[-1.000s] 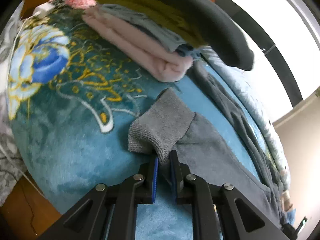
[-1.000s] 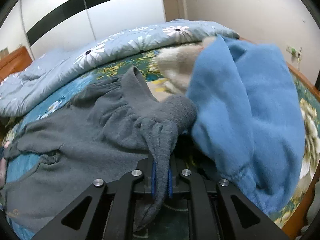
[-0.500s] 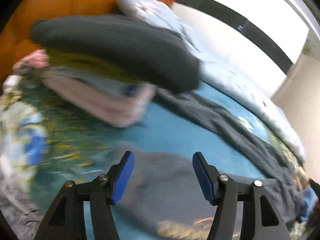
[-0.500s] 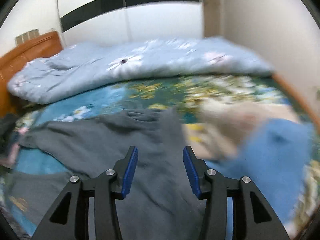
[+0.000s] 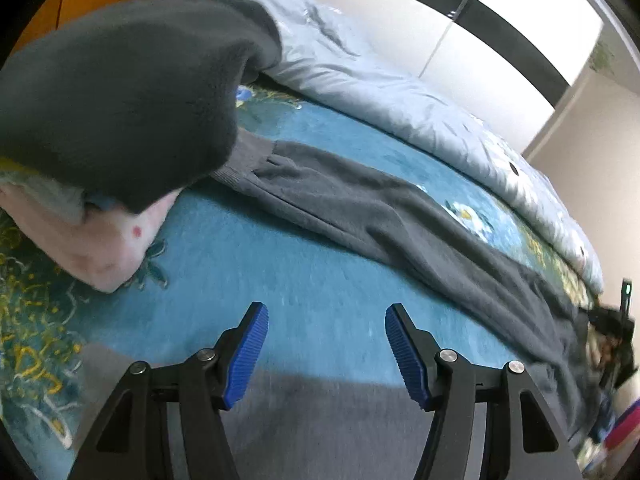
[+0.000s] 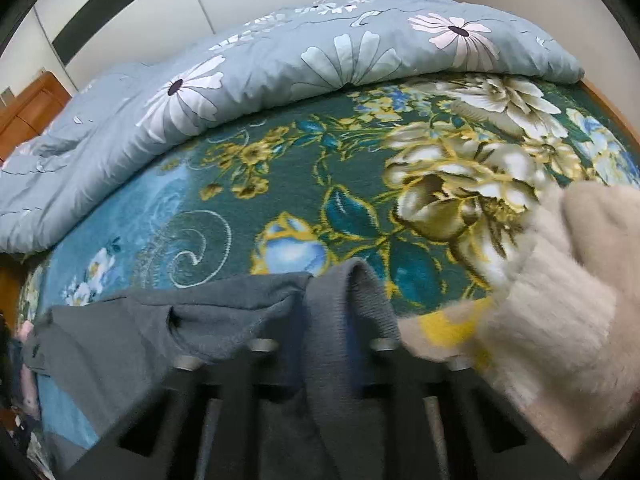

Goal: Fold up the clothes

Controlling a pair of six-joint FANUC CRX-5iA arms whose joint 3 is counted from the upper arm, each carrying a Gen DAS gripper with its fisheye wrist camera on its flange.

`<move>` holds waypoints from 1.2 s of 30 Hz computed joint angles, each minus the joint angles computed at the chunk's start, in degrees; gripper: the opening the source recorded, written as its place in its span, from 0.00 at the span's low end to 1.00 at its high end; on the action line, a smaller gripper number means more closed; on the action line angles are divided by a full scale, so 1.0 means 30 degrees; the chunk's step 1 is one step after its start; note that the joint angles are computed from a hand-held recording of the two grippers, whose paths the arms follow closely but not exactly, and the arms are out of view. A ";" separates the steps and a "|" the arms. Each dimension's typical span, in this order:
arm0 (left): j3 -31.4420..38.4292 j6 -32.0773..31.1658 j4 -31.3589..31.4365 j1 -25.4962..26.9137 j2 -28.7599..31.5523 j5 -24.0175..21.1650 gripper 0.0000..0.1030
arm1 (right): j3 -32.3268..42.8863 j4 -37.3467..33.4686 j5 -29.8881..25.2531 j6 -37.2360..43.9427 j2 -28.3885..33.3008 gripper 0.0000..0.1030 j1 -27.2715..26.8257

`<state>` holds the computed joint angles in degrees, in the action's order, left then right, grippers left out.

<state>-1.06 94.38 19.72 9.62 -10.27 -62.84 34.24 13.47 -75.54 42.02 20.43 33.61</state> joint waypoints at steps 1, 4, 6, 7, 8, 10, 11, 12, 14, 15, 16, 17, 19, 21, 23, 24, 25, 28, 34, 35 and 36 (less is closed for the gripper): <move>0.0142 0.0120 0.0253 0.0081 0.0330 -0.0073 0.63 | 0.0178 0.0071 -0.0119 0.0158 0.0104 0.07 0.0010; 0.0745 0.0647 0.0250 -0.0030 0.1218 -0.0249 0.63 | 0.0507 0.2643 -0.0473 -0.0218 0.0596 0.05 0.0204; 0.0824 0.0756 -0.0010 -0.0143 0.1338 -0.0128 0.63 | 0.0340 0.4289 -0.0285 -0.1530 0.0696 0.05 -0.0015; 0.0824 0.0813 -0.0119 -0.0133 0.1364 -0.0158 0.63 | 0.0373 0.4591 -0.0284 -0.2058 0.0805 0.05 -0.0148; 0.0824 0.0868 -0.0227 -0.0122 0.1390 -0.0189 0.63 | 0.0430 0.4855 -0.0303 -0.2563 0.0926 0.05 -0.0281; 0.0578 0.0820 -0.0107 0.0079 0.1257 -0.0273 0.63 | 0.1041 0.4084 -0.0562 -0.2329 0.1400 0.05 -0.0571; 0.0436 0.0793 -0.0050 0.0200 0.1142 -0.0341 0.63 | 0.1245 0.4038 -0.0848 -0.2176 0.1643 0.06 -0.0533; 0.0313 0.0793 -0.0081 0.0308 0.0970 -0.0412 0.63 | 0.1189 0.4088 -0.0888 -0.2114 0.1728 0.06 -0.0444; -0.0026 0.0690 -0.0043 0.0577 0.0491 -0.0491 0.63 | 0.0870 0.4368 -0.0752 -0.2138 0.1615 0.06 -0.0265; -0.0185 0.0587 0.0014 0.0711 0.0244 -0.0552 0.63 | 0.0733 0.4556 -0.0733 -0.2253 0.1473 0.08 -0.0165; -0.0333 0.0496 0.0063 0.0844 -0.0005 -0.0639 0.63 | 0.0598 0.4742 -0.0714 -0.2372 0.1326 0.09 -0.0066; -0.0508 0.0458 0.0120 0.0971 -0.0253 -0.0679 0.63 | 0.0570 0.4857 -0.0805 -0.2350 0.1165 0.12 0.0007; -0.0944 0.0540 0.0256 0.1204 -0.0748 -0.0616 0.63 | 0.0507 0.5582 -0.1031 -0.2287 0.0853 0.29 0.0327; -0.1601 0.0436 0.0745 0.1580 -0.1396 -0.0673 0.63 | 0.0078 0.5936 -0.0856 -0.2355 0.0151 0.48 0.0707; -0.2384 0.0439 0.1234 0.1840 -0.2136 -0.0722 0.63 | -0.0616 0.6086 -0.0467 -0.2650 -0.0827 0.48 0.1221; -0.2679 0.0544 0.1335 0.1838 -0.2430 -0.0718 0.63 | -0.1053 0.6084 -0.0187 -0.2842 -0.1393 0.48 0.1505; -0.2911 0.0731 0.1309 0.1771 -0.2708 -0.0772 0.63 | -0.1688 0.5951 0.0194 -0.3012 -0.2063 0.49 0.1862; -0.3866 0.0536 0.1717 0.1964 -0.3775 -0.1262 0.64 | -0.3579 0.5387 0.1118 -0.3451 -0.3895 0.60 0.2969; -0.5472 0.0204 0.2215 0.3430 -0.6111 -0.2340 0.65 | -0.8502 0.4036 0.3322 -0.4899 -0.7805 0.64 0.5815; -0.5688 0.0192 0.2262 0.3903 -0.6524 -0.2571 0.66 | -0.9321 0.4101 0.3596 -0.5390 -0.8369 0.64 0.6287; -0.5904 0.0160 0.2350 0.4488 -0.6924 -0.2824 0.66 | -1.0311 0.4177 0.3916 -0.6071 -0.9036 0.64 0.6781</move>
